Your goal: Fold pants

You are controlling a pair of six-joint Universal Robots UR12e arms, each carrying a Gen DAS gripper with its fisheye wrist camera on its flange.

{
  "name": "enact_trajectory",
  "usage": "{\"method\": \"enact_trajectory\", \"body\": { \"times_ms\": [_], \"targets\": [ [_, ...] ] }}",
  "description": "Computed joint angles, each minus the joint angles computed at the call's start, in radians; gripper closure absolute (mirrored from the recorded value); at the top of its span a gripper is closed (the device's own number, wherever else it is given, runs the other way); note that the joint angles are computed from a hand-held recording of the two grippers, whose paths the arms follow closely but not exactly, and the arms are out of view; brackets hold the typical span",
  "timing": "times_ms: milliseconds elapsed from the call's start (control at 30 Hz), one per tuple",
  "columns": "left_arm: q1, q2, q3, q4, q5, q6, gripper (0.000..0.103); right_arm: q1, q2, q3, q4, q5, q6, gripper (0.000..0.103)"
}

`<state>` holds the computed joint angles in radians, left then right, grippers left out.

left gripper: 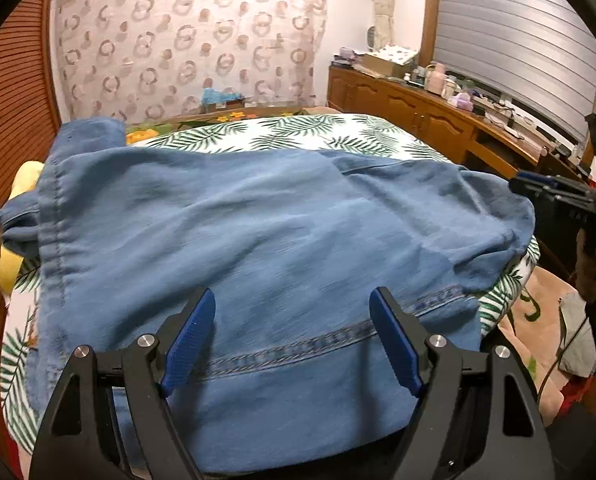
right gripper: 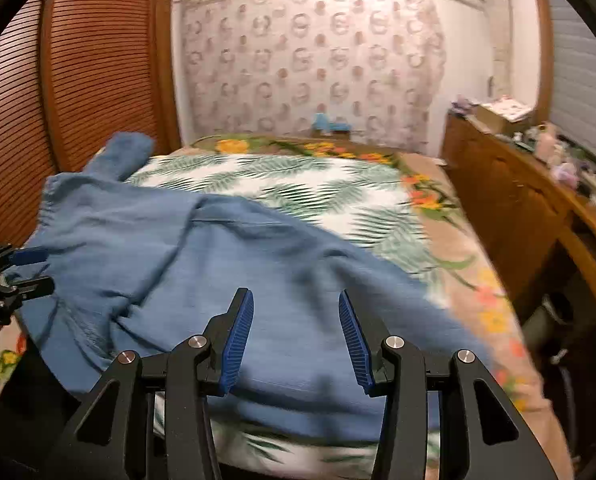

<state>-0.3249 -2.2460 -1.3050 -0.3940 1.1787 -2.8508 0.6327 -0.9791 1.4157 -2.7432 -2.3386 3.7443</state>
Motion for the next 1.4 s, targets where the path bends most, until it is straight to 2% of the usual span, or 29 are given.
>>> {"method": "enact_trajectory", "body": {
  "times_ms": [133,367,500,633,800,1000,1200,1300,1367,1400],
  "targets": [
    [-0.01,-0.002,0.006,-0.011,-0.003,0.014,0.023,0.001,-0.034,0.043,0.056,-0.051,0.061,0.057],
    [-0.017,-0.005,0.012,-0.034,-0.001,0.027,0.023,-0.007,-0.069,0.092,0.127,-0.05,0.173,0.057],
    [-0.019,-0.018,0.026,-0.055,0.004,0.019,0.023,0.0,-0.067,0.091,0.084,-0.053,0.173,0.054],
    [-0.018,-0.027,0.027,-0.05,-0.003,0.014,0.023,0.004,-0.055,0.071,0.137,-0.075,0.166,0.051],
    [-0.017,-0.028,0.02,-0.034,-0.01,0.006,0.022,-0.004,-0.053,0.066,0.184,-0.055,0.184,0.051],
    [-0.015,-0.028,0.018,-0.028,-0.016,0.006,0.022,-0.023,-0.073,0.116,0.113,-0.011,0.25,0.051],
    [-0.015,-0.028,0.019,-0.027,-0.019,0.003,0.022,-0.038,-0.08,0.143,0.022,0.086,0.258,0.051],
    [-0.012,-0.027,0.018,-0.026,-0.028,0.002,0.022,-0.042,-0.083,0.15,-0.003,0.116,0.235,0.068],
    [-0.012,-0.026,0.018,-0.028,-0.031,0.001,0.022,-0.044,-0.085,0.151,-0.018,0.122,0.207,0.086],
    [-0.012,-0.026,0.018,-0.029,-0.031,0.002,0.022,-0.045,-0.088,0.154,-0.031,0.129,0.19,0.09]
  ]
}}
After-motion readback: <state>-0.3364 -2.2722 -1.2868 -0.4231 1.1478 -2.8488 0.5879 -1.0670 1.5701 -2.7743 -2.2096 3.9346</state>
